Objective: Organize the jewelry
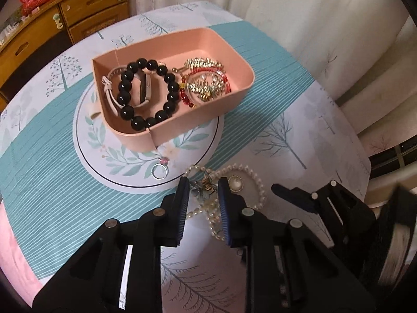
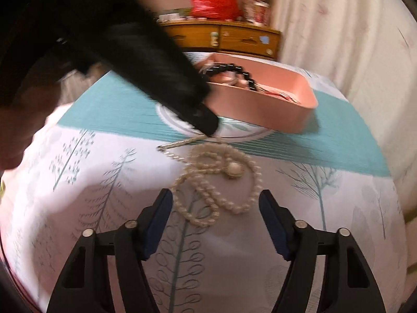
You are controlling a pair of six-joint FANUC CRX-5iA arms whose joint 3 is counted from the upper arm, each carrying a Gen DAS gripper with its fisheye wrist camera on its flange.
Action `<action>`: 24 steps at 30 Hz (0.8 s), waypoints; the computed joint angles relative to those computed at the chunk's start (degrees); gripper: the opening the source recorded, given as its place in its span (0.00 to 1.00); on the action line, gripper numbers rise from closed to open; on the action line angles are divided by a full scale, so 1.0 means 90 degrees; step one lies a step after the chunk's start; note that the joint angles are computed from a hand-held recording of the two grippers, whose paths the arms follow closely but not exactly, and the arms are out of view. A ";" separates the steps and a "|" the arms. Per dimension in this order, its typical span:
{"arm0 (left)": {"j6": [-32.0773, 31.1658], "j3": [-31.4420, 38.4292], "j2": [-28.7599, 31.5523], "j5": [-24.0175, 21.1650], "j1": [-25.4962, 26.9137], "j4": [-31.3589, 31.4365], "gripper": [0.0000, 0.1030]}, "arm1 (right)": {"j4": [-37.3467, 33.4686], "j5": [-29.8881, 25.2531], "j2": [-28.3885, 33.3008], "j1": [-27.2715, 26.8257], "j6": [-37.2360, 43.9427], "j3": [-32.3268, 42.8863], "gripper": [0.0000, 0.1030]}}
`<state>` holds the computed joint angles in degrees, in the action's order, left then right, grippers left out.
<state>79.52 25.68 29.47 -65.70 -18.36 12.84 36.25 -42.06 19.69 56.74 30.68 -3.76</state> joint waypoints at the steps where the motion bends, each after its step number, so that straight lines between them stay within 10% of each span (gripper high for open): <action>1: -0.0025 -0.0045 -0.0040 0.0043 0.0018 0.0038 0.19 | -0.0081 -0.0030 0.0001 -0.0066 -0.0020 0.0031 0.56; 14: 0.0298 -0.0223 -0.0216 0.0046 0.0139 -0.0094 0.19 | -0.0996 0.0104 0.0029 -0.0554 -0.0796 0.0321 0.30; 24: 0.0527 -0.0222 -0.0300 0.0128 0.0098 -0.0290 0.19 | -0.0968 -0.1193 0.0580 -0.0447 0.0180 0.1192 0.07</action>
<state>84.26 23.68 26.77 -64.54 -17.48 10.23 27.54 -52.80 24.92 52.73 32.29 6.97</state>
